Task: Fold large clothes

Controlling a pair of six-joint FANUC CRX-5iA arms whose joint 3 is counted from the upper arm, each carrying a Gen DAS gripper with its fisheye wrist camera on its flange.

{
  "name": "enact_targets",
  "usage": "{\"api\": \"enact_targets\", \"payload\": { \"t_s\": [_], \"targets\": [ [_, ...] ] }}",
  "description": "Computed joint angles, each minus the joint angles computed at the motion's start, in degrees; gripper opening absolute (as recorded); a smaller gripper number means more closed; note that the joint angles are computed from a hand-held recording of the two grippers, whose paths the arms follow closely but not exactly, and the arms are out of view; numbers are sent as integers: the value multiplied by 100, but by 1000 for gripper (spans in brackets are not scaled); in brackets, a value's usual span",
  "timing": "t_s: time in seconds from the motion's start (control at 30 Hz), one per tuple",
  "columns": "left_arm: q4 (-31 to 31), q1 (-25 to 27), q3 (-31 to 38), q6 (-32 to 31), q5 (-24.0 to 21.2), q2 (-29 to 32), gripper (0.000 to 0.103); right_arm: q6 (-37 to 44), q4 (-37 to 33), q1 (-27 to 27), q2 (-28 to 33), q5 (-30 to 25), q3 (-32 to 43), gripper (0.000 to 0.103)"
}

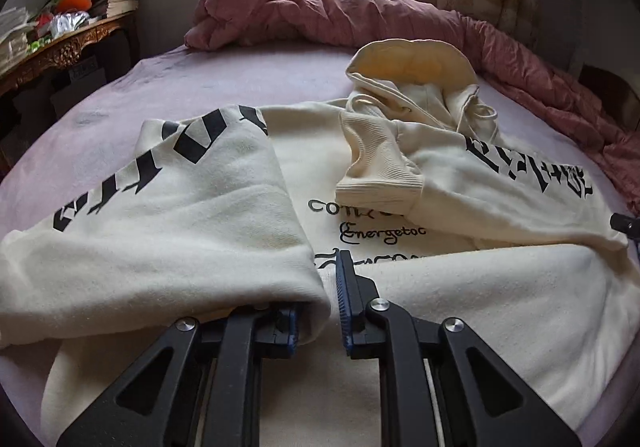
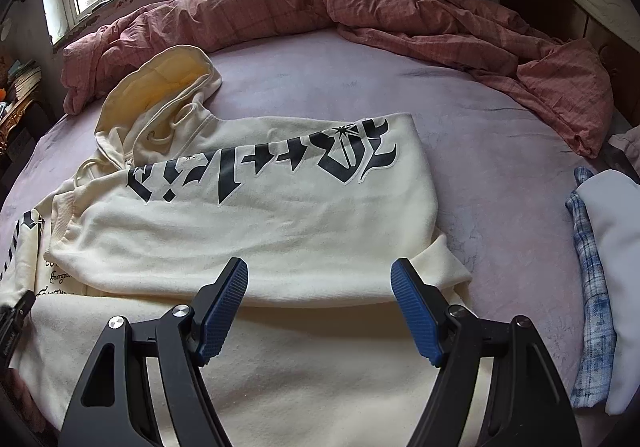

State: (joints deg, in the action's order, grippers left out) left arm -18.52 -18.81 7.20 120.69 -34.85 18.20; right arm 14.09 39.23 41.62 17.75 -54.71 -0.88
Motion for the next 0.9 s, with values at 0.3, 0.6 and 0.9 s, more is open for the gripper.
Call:
{"api": "enact_targets", "payload": {
  "t_s": [0.3,0.6,0.9],
  "targets": [
    [331,-7,-205,-49,-271,-694,82,-90,0,-27,-97,108,-75,76],
    [-1282,421,-441,2288,-881,-1738,90,-177,47,-18,-163,135,-131,76],
    [330,2123,-1028,1814,-1023,-1182,86,-41,12,50,-42,-25,19,76]
  ]
}}
